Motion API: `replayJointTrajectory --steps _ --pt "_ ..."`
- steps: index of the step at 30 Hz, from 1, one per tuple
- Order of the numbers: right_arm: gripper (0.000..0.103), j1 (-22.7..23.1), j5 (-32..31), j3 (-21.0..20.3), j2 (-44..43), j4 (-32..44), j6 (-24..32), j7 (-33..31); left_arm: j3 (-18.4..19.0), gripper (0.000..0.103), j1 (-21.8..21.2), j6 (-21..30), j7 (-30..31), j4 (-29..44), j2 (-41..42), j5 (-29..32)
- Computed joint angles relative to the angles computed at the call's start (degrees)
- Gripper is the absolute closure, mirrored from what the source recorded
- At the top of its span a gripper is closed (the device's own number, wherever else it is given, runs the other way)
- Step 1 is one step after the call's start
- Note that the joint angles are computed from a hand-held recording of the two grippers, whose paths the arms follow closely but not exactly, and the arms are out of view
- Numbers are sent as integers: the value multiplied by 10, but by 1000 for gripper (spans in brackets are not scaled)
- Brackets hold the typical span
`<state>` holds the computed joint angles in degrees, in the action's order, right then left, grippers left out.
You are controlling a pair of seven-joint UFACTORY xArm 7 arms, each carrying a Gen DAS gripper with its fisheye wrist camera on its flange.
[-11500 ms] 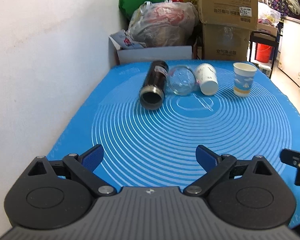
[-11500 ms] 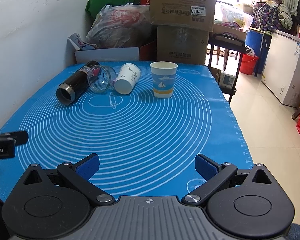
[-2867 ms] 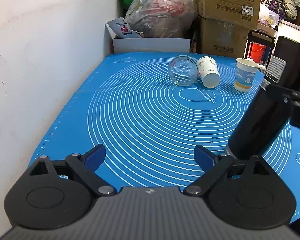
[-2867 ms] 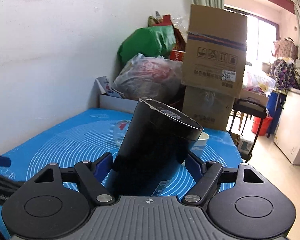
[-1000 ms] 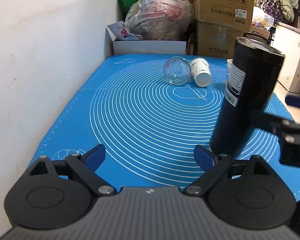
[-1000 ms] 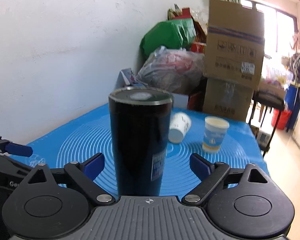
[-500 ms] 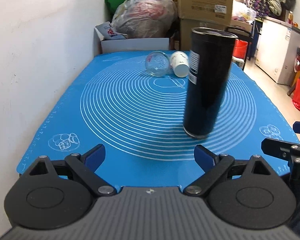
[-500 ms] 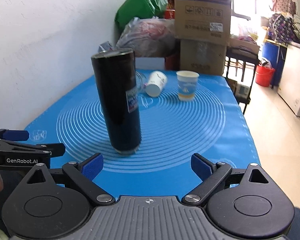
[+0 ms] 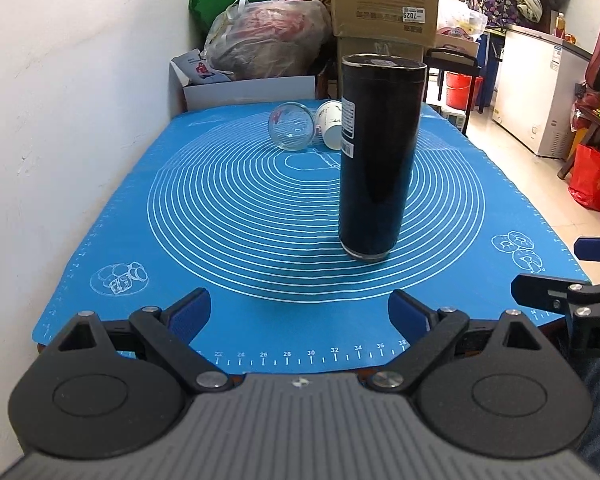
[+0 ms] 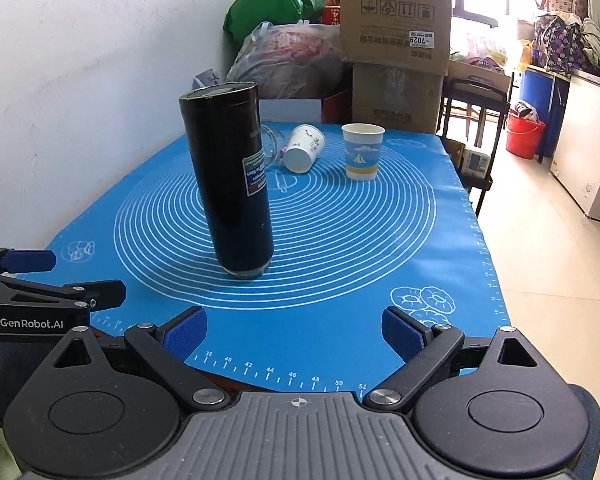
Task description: Flip cup upside down
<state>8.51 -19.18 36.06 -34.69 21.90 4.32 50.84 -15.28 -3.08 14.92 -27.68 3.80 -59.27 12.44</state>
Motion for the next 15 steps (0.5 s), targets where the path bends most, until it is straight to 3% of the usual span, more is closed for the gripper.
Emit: replayJointTrajectory --steps 15 --pt "8 12 3 -4 -18 -8 0 0 1 8 -8 -2 -1 -4 -12 -1"
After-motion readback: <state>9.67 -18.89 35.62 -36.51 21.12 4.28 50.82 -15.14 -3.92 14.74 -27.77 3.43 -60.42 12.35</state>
